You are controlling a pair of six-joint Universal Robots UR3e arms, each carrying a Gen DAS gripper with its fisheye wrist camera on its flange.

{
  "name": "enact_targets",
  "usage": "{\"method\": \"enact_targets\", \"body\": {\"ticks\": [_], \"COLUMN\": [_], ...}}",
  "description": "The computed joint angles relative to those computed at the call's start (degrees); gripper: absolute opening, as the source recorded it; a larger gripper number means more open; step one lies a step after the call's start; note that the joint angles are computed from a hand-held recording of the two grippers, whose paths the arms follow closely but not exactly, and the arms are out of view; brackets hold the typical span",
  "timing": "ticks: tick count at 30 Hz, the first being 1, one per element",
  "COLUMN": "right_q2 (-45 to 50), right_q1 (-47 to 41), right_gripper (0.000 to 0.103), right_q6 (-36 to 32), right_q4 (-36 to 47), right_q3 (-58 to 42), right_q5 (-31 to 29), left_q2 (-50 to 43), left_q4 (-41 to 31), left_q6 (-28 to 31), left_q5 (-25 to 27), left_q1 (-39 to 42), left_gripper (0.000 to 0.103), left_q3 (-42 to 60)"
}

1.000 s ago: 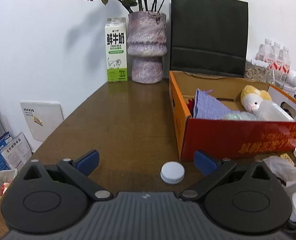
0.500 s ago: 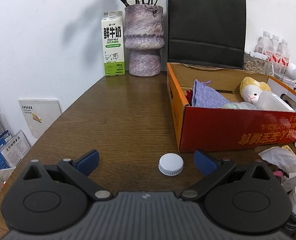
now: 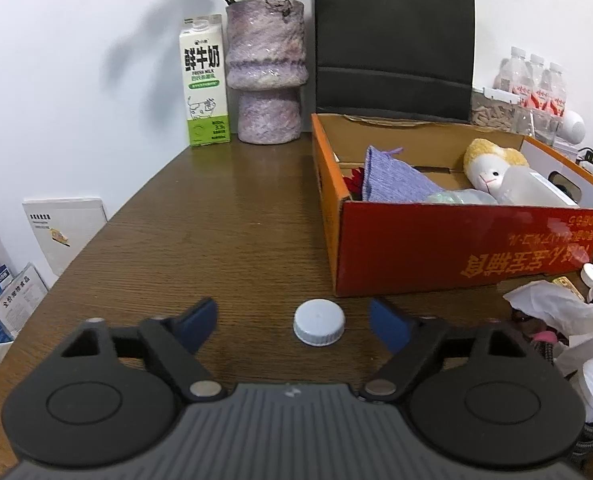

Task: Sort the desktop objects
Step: 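Grasp the ridged white lid with the right tool while the left tool grasps the white bottle cap, then carry the lid and cap into the box and open both tools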

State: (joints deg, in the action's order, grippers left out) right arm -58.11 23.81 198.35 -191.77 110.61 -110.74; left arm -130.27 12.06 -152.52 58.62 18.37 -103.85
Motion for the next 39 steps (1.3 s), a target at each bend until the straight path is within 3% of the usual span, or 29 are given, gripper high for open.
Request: {"method": "enact_targets", "body": {"ticks": [3,5,6,7,19,39], "right_q2": [0.13,0.2,0.2,0.16,0.06,-3.87], "right_q1": [-0.07,-0.02,-0.01,0.02,0.03,0.7], "right_gripper": [0.04,0.039,0.039,0.039,0.039,0.039], "right_q6": [-0.04,-0.14,-0.15,-0.13,-0.28,-6.77], "right_q4": [-0.5,-0.61,-0.65,-0.68,-2.67,-10.74], "right_q3": [0.17,0.16,0.18,0.23,0.92,1.8], "right_q5": [0.06,-0.04,-0.04,-0.04,0.29,-4.62], "left_q2": [-0.03,-0.04,0.04,0.07,0.23,5.62], "left_q4": [-1.8,-3.14,-4.6,-4.96,-4.35,6.77], "left_q6": [0.39,0.86,1.24,1.21,0.9,-5.7], "left_q5": [-0.54,-0.48,-0.68,-1.21,-1.71,-8.84], "left_q1": [-0.21,-0.52,-0.56,-0.4,-0.22,3.0], "left_gripper": [0.067,0.049,0.032,0.029,0.029,0.029], "left_q3": [0.69,1.18,1.64,1.64,1.1,-4.01]}}
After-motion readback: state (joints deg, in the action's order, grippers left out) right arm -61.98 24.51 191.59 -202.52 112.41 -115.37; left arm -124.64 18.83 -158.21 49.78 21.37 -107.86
